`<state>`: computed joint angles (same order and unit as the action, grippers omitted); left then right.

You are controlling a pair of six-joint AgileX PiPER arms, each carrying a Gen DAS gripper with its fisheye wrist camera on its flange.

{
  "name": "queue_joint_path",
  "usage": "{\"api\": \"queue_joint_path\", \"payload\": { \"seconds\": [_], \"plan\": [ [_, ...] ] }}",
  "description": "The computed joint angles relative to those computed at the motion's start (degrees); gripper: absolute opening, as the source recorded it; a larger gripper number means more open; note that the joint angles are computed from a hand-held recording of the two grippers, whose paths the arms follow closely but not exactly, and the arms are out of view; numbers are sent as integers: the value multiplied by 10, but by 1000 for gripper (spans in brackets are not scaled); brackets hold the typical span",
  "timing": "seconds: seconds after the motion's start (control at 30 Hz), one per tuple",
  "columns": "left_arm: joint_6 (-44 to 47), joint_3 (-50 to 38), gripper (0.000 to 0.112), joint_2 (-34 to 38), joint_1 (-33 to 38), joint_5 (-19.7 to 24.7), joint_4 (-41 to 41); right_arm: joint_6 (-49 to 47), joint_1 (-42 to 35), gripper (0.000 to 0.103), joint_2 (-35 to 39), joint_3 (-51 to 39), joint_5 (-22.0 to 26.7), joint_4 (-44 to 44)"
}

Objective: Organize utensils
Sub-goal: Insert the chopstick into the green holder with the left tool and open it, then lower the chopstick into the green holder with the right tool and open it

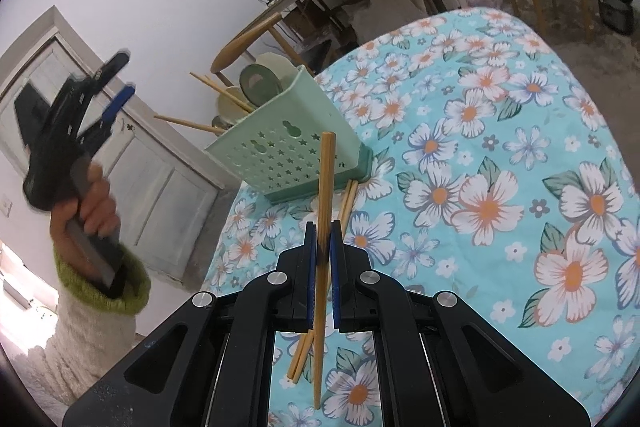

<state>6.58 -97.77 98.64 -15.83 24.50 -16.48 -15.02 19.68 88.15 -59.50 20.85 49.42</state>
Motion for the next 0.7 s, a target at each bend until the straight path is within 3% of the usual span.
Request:
{"api": "queue_joint_path", "payload": {
  "seconds": [0.2,0.3,0.47,0.53,0.63,0.7],
  "plan": [
    [95,212,90,-115,14,-44,-92,112,21,4,-24,-34,1,-129],
    [74,304,93,-142,7,-71,-62,192,39,4,-28,-78,12,-228],
    [9,408,93,-140,-1,-100,-8,331,73,4,1,-213,53,-414],
    [-66,433,93,-128,-10,-110,53,367,86,4,24,-280,71,-473],
    [-48,447,93,-103,-12,-108,23,411,105,4,65,-381,90,-556],
    [-73,453,93,-91,-18,-109,48,429,115,4,102,-459,103,-594]
  ]
}}
